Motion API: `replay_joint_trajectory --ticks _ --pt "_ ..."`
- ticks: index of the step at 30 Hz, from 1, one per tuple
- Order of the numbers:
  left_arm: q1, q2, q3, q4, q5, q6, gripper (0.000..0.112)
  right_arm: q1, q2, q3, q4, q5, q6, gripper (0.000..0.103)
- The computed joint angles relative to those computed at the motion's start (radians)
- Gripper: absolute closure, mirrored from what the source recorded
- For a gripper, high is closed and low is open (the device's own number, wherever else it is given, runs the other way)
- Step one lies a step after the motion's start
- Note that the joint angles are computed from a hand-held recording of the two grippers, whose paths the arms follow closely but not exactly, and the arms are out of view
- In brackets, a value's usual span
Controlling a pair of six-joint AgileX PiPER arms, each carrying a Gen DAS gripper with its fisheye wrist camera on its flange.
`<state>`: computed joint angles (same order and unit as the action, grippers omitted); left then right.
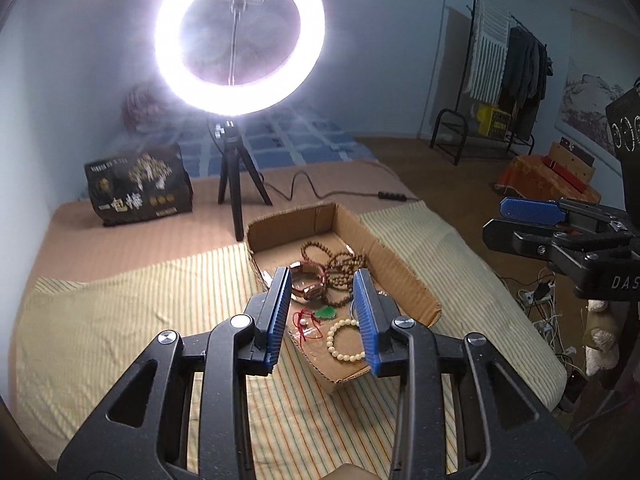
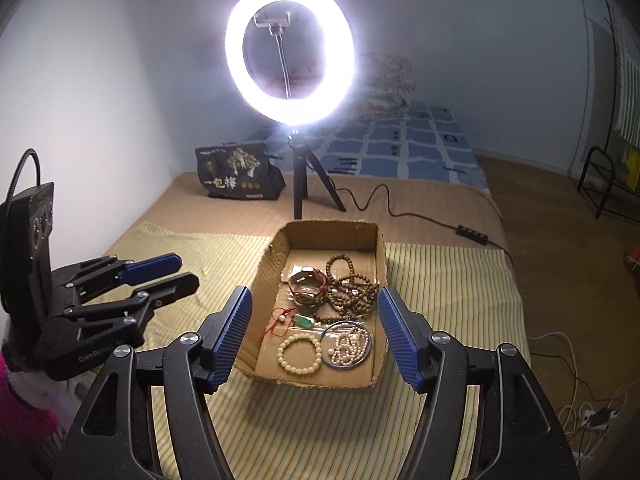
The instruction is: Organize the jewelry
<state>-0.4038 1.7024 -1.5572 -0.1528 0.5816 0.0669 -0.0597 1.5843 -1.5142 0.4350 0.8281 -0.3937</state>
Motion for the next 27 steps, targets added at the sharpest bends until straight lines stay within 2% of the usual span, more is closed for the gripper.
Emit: replay_joint_trajectory --ticks 7,9,13,15,19,21,27 --pt "-0.003 -0.121 0.057 0.030 -0.008 -0.014 0.077 -0.045 -0.086 -0.008 0.021 0.044 -0.014 0.032" --pt "-0.008 -0.151 0.071 0.037 -0.011 -0.021 0.069 -0.065 -0.105 -0.015 0.028 0.060 -0.020 0.032" --pt "-0.022 -0.214 0.092 0.075 -0.004 -0.052 0.063 -0.092 -0.144 -0.020 0.029 0.078 -0.018 0.030" --pt "-0.038 -0.250 0.110 0.116 -0.004 -0.083 0.050 -0.103 -0.167 -0.011 0.034 0.082 -0.018 0.027" --pt "-0.052 -0.324 0.141 0.155 0.010 -0.120 0.038 -0.096 -0.217 0.013 0.001 0.084 0.028 0.024" --pt "-0.057 -0.356 0.158 0.171 0.018 -0.132 0.031 -0.075 -0.253 0.037 -0.032 0.079 0.068 0.024" --pt "-0.054 -0.452 0.213 0.197 0.049 -0.126 0.028 0.066 -0.349 0.104 -0.284 0.034 0.299 0.018"
